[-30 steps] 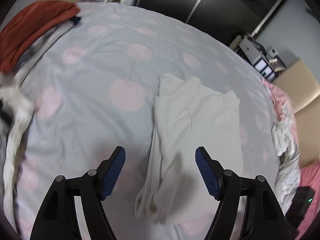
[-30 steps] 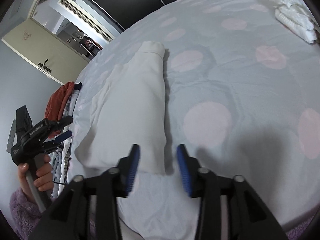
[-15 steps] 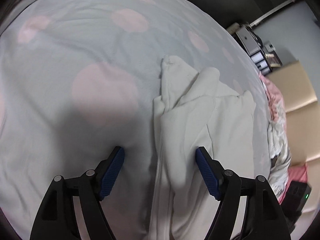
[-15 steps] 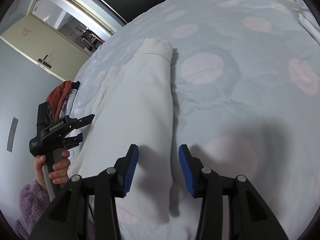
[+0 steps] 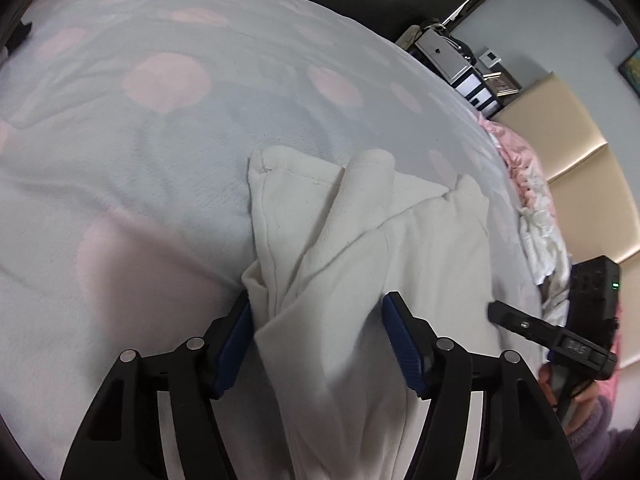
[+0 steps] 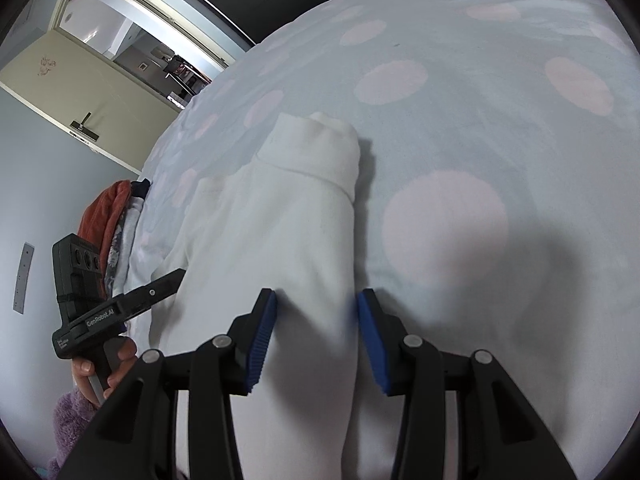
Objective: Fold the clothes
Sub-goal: 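Grasp the folded white garment's end with both tools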
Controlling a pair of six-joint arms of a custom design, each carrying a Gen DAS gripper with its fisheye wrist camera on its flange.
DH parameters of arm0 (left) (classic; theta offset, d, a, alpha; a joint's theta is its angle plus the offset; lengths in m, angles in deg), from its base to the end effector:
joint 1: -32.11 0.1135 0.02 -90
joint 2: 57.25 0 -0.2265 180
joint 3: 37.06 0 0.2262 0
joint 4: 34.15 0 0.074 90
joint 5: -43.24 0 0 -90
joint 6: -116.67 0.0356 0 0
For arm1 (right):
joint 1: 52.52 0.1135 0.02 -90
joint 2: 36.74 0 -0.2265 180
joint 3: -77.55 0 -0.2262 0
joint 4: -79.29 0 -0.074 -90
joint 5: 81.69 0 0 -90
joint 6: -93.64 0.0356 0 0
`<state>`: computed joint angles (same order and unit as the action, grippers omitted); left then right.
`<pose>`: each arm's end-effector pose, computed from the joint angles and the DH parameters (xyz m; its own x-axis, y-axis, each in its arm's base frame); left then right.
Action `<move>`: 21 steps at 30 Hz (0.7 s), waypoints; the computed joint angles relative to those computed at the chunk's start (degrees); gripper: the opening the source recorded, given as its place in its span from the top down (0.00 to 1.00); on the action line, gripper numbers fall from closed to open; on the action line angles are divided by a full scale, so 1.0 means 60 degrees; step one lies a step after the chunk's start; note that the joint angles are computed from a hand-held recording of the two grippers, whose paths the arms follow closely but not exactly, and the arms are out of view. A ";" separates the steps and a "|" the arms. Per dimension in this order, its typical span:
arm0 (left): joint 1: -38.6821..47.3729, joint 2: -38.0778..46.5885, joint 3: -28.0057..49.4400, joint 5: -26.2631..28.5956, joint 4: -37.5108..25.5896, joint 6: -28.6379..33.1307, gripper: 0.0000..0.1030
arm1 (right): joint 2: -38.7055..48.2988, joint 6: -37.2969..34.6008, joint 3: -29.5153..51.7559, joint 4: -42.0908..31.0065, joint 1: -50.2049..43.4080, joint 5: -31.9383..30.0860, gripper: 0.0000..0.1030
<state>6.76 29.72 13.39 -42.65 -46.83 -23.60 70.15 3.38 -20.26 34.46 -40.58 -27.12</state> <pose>0.2351 -0.1142 0.1222 -0.7982 -0.4706 -0.3759 -0.2261 0.8126 -0.5372 0.3160 0.0879 0.1392 -0.9149 -0.1972 -0.3522 -0.3711 0.7544 0.5415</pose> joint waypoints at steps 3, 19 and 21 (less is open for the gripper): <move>0.0324 -0.0098 -0.0191 0.1282 0.0341 0.0219 0.50 | 0.0444 0.0087 0.0427 0.0077 0.0119 0.0040 0.60; 0.0521 0.0592 0.0107 0.1746 0.0857 -0.0091 0.61 | 0.3093 0.0588 0.3487 -0.0749 0.0251 -0.0901 0.60; 0.0559 0.0522 -0.0039 0.1646 0.1003 -0.0256 0.71 | 0.3147 0.0674 0.3625 -0.0795 0.0342 -0.0788 0.70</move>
